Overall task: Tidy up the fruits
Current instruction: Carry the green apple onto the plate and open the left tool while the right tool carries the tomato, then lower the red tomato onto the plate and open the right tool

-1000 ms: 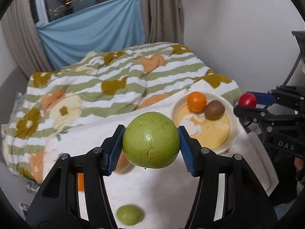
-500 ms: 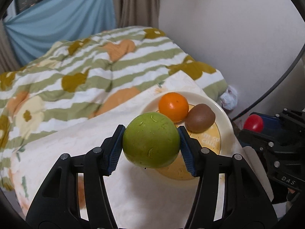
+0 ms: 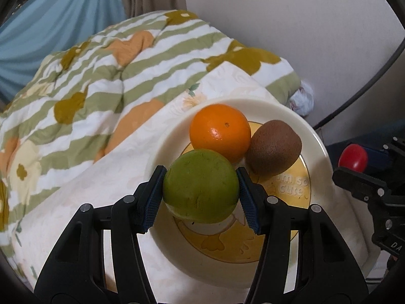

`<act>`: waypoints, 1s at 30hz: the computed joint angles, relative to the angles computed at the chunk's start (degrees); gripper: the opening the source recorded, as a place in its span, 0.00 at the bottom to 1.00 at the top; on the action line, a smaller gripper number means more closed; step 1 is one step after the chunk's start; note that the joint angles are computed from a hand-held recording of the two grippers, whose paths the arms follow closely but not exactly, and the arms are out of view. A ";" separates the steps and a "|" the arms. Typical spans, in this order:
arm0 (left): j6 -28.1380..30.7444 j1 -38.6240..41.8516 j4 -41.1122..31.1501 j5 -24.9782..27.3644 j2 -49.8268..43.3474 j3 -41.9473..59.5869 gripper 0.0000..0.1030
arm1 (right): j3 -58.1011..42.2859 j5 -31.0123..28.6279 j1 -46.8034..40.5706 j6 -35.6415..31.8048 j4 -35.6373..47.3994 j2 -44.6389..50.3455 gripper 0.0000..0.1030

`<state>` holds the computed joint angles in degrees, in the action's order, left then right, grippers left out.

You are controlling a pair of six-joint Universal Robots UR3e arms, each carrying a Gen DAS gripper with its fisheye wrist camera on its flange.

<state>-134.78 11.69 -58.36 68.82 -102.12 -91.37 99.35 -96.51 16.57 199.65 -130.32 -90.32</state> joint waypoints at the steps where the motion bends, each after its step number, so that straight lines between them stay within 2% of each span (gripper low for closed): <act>1: 0.14 -0.31 0.13 0.50 -0.21 0.06 0.61 | 0.16 0.04 -0.18 0.26 0.07 -0.13 0.32; 3: 0.56 -0.45 1.36 0.49 0.24 -0.66 0.63 | 0.45 0.07 -0.49 0.61 0.12 -0.39 0.32; 4: 0.74 -0.49 1.99 0.46 0.59 -0.93 0.74 | 0.56 0.01 -0.60 0.72 0.16 -0.55 0.32; 5: 0.53 -0.57 2.76 0.66 0.73 -0.97 0.91 | 0.55 -0.15 -0.64 0.85 0.26 -0.66 0.32; 6: 0.01 -0.57 4.13 0.84 1.23 -1.56 0.98 | 0.61 -0.18 -0.73 0.93 0.40 -0.87 0.32; 7: -0.24 -0.29 5.13 0.58 1.88 -2.19 1.00 | 0.67 -0.23 -0.89 1.03 0.66 -1.22 0.32; 13: -0.48 2.84 -0.07 -1.01 4.52 -0.81 1.00 | 0.97 -0.79 -1.58 0.86 2.70 -4.29 0.32; 18: -0.65 6.29 -1.33 -0.52 8.90 -2.86 1.00 | 1.75 -0.02 -2.09 -1.76 2.42 -4.82 0.32; 30: 1.31 15.96 -6.31 -0.28 20.83 -10.37 1.00 | 2.43 7.07 -2.90 -8.72 -1.84 -0.69 0.32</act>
<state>-133.47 27.65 -64.67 68.53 -81.28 -101.74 101.78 -89.43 13.66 190.93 -132.15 -91.01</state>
